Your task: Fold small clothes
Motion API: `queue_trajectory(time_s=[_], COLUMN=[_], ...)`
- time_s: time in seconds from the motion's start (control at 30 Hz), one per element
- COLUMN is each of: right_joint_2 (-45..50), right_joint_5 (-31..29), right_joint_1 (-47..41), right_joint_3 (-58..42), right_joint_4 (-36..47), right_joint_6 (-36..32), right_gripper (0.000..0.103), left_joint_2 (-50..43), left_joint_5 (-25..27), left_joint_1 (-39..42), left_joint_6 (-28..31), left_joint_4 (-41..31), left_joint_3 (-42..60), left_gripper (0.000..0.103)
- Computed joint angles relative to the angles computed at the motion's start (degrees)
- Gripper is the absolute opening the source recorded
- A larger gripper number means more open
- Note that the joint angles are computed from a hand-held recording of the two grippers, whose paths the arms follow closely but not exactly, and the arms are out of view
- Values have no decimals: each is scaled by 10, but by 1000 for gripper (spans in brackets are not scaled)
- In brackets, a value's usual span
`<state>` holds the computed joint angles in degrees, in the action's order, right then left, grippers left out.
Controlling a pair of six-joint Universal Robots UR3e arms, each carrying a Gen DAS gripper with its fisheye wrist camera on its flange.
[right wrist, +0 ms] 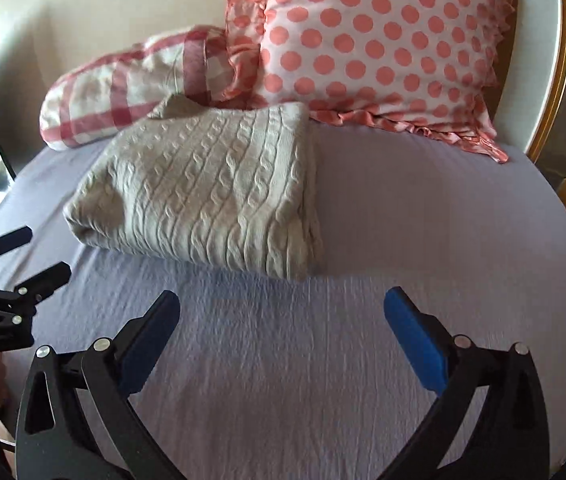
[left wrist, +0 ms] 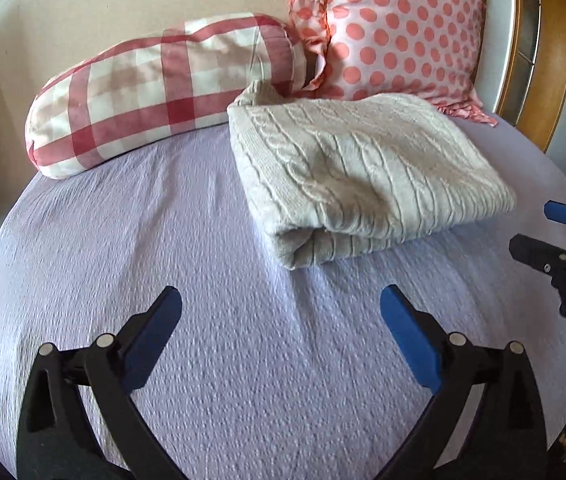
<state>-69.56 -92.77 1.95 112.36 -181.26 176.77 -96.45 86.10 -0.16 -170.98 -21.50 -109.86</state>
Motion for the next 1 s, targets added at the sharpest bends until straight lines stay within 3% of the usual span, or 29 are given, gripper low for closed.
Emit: queue_trajectory(time_s=[0.1, 0.37, 0.57, 1.0], right_joint_2=[25, 34, 25, 24], right_joint_5=[2, -5, 23, 30], right_joint_1=[4, 5, -7, -8], right_joint_3=[-21, -40, -29, -29], right_joint_4=[18, 66, 74, 77], right_joint_6=[6, 16, 12, 4], right_gripper=[102, 102, 102, 102], left_joint_2=[-10, -11, -26, -26], left_joint_5=[7, -33, 4, 1], left_joint_1=[-2, 26, -1, 1], left_joint_6=[2, -14, -2, 0], left_joint_4=[-21, -76, -94, -97], left_joint_3=[10, 21, 44, 46], left_gripper=[99, 99, 101, 101])
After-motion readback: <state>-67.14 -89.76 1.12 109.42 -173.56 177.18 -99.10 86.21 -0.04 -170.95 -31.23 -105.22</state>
